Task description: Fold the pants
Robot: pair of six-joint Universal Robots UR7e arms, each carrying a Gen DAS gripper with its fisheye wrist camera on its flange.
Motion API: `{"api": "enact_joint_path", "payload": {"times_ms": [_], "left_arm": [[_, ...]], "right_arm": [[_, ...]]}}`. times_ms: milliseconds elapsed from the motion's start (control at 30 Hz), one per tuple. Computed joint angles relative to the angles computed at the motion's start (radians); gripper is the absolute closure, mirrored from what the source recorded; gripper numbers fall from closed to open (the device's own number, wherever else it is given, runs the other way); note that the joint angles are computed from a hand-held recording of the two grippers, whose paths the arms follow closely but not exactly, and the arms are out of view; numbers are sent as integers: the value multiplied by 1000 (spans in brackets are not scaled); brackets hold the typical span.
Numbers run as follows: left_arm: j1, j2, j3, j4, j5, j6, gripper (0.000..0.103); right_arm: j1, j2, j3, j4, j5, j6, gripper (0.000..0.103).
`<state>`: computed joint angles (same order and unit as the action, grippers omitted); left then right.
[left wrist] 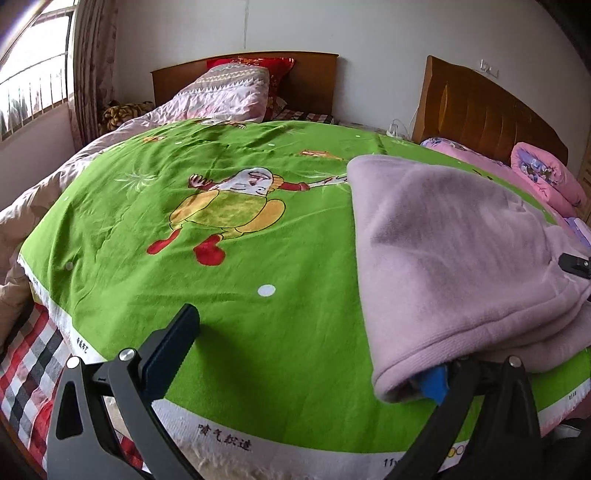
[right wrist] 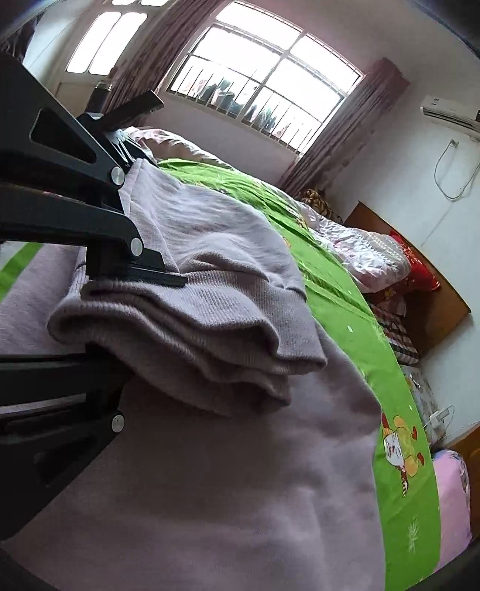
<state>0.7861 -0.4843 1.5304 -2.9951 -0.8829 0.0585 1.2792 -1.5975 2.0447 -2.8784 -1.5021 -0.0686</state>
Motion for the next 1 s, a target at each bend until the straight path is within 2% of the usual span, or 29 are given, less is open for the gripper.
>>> {"api": "enact_joint_path", "payload": {"times_ms": [100,167,200,300,333,367,433,533,600,633,700,733,767,833,900,933,1000], "left_arm": [[2,2,-6,7,-1,11,1],[1,1,-5,12,-1,17,1],[1,1,-7,20,1,14,1],[-8,-18,-3,97,15,-15,1],[-13,-33,3,136,13,-18,2],[-22,-59,20,168,4,9,2],[-42,-110,58,233,-12,99,2],[-73,-164,84,267,-1,173,2],[-88,-154,49,157,-23,195,2],[-84,-138,20,101,-80,198,2],[-66,-80,-65,40,-285,144,2],[-58,-38,-118,67,-359,125,2],[-56,-5,-155,103,-392,125,2],[-52,55,-217,199,-417,136,2],[-36,103,-263,326,-378,99,2],[-25,116,-263,348,-366,84,3],[-19,105,-253,346,-388,102,2]], "right_arm": [[34,1,4,-3,-61,-5,86],[2,-2,-2,47,-43,19,86],[-17,-1,-8,59,-8,37,86],[-12,-7,-30,115,-29,32,81],[-8,-17,-39,153,-42,28,71],[-3,-28,-43,178,-49,18,54],[22,-69,-26,159,-114,-28,33],[62,-99,1,56,-227,-145,36],[74,-88,-5,20,-225,-207,42],[81,-72,-18,16,-221,-229,44],[116,-13,-58,4,-238,-278,45],[137,18,-77,-7,-255,-306,46],[163,54,-97,-7,-292,-339,46],[203,98,-118,2,-361,-382,46],[217,116,-120,60,-412,-416,45],[214,119,-113,85,-440,-418,45],[185,101,-59,18,-396,-476,45]]}}
